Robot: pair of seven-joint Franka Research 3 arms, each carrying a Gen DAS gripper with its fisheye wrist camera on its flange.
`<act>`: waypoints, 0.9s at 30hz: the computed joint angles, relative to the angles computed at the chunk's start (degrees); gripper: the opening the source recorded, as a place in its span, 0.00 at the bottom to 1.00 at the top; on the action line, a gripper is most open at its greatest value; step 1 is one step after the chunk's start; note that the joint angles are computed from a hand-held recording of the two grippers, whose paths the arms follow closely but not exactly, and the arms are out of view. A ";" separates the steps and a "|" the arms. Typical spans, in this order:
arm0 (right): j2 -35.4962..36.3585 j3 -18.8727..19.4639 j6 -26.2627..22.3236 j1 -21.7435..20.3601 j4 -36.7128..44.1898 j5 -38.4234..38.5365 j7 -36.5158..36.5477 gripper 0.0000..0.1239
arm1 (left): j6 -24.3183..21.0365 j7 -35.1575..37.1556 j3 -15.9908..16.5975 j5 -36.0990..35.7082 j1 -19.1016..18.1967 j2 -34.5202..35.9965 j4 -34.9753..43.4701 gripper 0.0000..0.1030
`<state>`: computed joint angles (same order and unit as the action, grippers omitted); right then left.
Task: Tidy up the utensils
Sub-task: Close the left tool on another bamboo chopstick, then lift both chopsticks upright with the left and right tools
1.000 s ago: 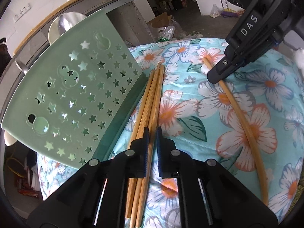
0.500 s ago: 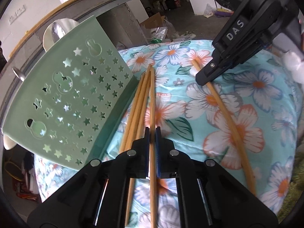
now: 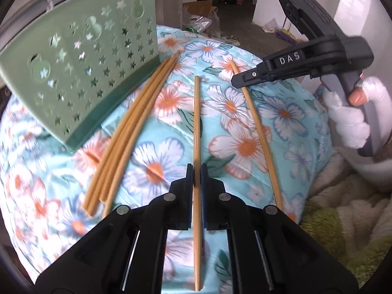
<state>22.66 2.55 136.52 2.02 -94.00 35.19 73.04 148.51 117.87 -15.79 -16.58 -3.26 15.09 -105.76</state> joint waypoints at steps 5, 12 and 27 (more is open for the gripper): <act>0.39 -0.02 -1.02 -0.17 0.62 0.06 0.22 0.15 | 0.94 3.30 -0.74 -4.34 0.99 -0.84 0.39 0.18; 1.42 0.38 -2.70 -1.56 1.96 3.16 1.15 0.15 | -4.08 0.61 -0.55 -1.66 -0.48 7.71 12.98 0.19; 6.31 2.24 -6.47 -5.10 7.40 11.93 2.85 0.16 | -13.53 -13.17 0.74 11.33 -5.17 22.16 33.28 0.19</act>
